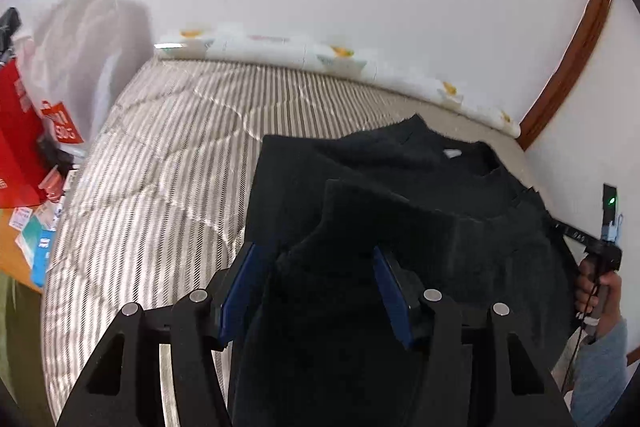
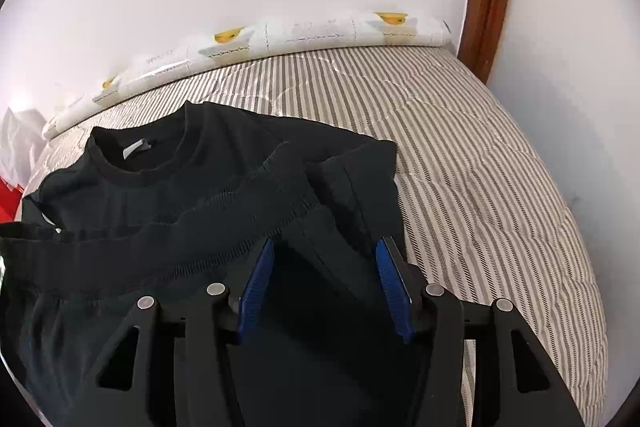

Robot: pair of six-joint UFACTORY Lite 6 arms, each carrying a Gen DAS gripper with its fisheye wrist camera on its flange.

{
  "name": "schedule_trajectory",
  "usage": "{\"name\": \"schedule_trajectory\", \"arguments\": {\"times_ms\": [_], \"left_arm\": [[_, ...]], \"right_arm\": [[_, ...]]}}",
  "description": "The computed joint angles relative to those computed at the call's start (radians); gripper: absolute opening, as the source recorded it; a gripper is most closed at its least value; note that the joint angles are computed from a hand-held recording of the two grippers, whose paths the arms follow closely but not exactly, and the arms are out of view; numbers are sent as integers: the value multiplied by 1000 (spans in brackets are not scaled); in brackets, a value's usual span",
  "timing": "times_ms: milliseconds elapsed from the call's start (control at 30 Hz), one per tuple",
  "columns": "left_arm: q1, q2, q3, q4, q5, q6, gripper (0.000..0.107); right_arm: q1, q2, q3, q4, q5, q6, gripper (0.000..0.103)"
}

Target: Fold small clothes

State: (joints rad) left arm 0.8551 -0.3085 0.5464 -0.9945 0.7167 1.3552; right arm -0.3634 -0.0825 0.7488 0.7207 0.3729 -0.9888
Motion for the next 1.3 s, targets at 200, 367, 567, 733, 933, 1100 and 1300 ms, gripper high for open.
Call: {"name": "schedule_trajectory", "arguments": {"times_ms": [200,367,567,733,933,1100,1300], "left_arm": [[-48,63,-5,-55,-82,43,17],[-3,-32,-20,-101,-31,53,10],[-162,-122,-9,-120,-172,-78,10],[-346,6,30,-212,-398,-70,10],[-423,210,74,-433,-529,106,11],[-427,277,103,-321,-543,-23,17],[-404,197,52,-69,-477,-219,32]], "right_arm": [[2,62,59,68,47,-75,23],[-41,29,53,203,103,-253,13],[-187,-14,129,358,291,-389,12],[-172,117,204,387,222,-390,12],[-81,249,223,281,64,-285,13],[-61,242,237,76,52,-112,29],[-209,48,79,134,167,-332,33]]}}
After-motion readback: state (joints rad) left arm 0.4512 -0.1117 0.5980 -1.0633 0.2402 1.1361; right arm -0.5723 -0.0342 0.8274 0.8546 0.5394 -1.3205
